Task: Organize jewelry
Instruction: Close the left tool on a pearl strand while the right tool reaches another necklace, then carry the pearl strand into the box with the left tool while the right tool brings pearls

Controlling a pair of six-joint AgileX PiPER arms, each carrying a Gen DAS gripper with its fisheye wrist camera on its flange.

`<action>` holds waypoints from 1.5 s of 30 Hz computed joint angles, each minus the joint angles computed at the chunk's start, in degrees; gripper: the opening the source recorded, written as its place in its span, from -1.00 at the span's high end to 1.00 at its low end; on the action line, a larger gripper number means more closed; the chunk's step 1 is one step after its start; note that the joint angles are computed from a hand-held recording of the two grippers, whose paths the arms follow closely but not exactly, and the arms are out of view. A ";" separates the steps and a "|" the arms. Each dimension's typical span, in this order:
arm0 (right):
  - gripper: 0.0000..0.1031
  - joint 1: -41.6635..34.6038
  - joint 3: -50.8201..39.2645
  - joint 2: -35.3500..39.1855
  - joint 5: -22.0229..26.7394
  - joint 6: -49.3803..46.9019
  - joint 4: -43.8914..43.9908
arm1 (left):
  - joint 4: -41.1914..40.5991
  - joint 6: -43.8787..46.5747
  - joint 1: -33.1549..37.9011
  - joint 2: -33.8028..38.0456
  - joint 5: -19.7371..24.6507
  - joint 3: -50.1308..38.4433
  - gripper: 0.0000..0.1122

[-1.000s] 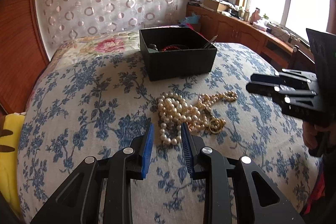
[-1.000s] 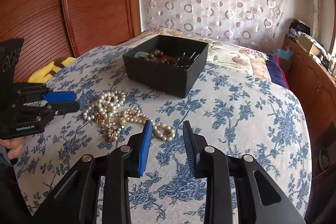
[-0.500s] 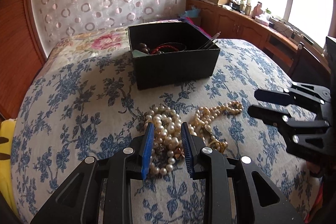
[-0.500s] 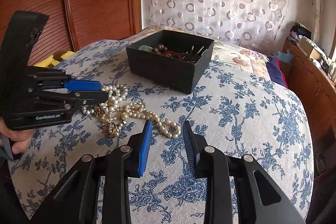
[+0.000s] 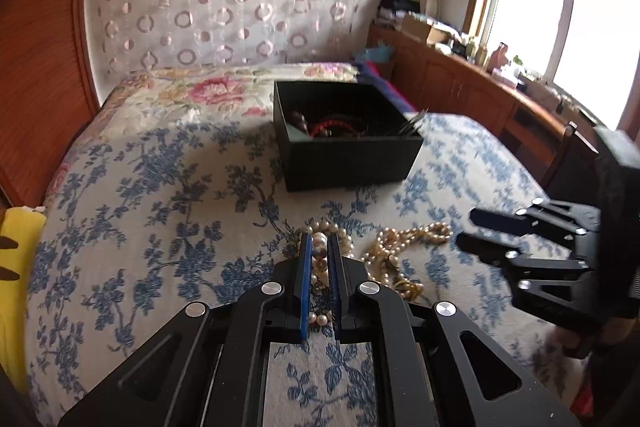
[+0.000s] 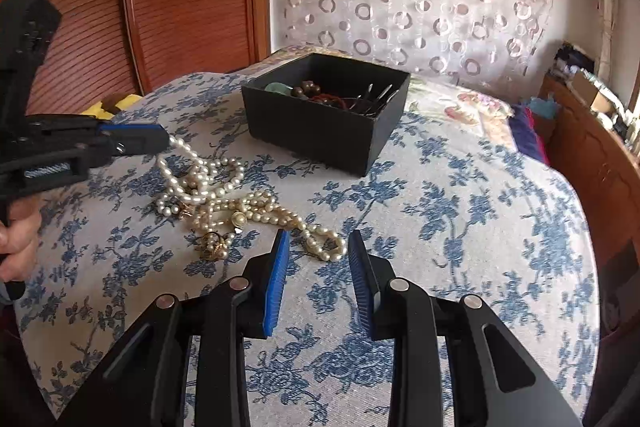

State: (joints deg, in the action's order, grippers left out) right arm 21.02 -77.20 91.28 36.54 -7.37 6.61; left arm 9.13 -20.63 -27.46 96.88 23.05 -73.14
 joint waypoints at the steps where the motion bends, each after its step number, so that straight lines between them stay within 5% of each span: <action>1: 0.36 -0.32 -0.53 0.41 0.56 -1.06 1.26 | 0.49 -0.47 -0.17 -0.61 -0.11 0.38 0.88; 18: 0.52 -1.20 -17.11 12.31 14.14 -5.89 4.26 | 1.77 -1.23 0.38 -7.71 -2.93 5.54 0.88; 26: 0.58 0.98 -19.92 14.30 15.07 -3.52 -3.21 | 3.15 -1.69 0.66 -9.20 -1.94 4.70 0.88; 31: 0.43 1.46 -24.07 16.43 19.05 -6.32 -3.66 | 3.10 -1.74 1.03 -9.01 -2.04 4.68 0.88; 34: 0.53 3.12 -27.04 18.05 21.27 -6.40 -6.71 | 3.02 -1.91 0.95 -8.69 -2.38 4.85 0.88; 38: 0.87 2.52 -26.07 17.29 20.41 -6.62 -7.06 | 3.28 -2.20 0.73 -8.78 -2.39 5.17 0.88; 45: 0.90 1.67 -21.98 14.41 16.88 -5.92 -6.43 | 3.78 -2.57 0.77 -8.46 -2.41 5.31 0.88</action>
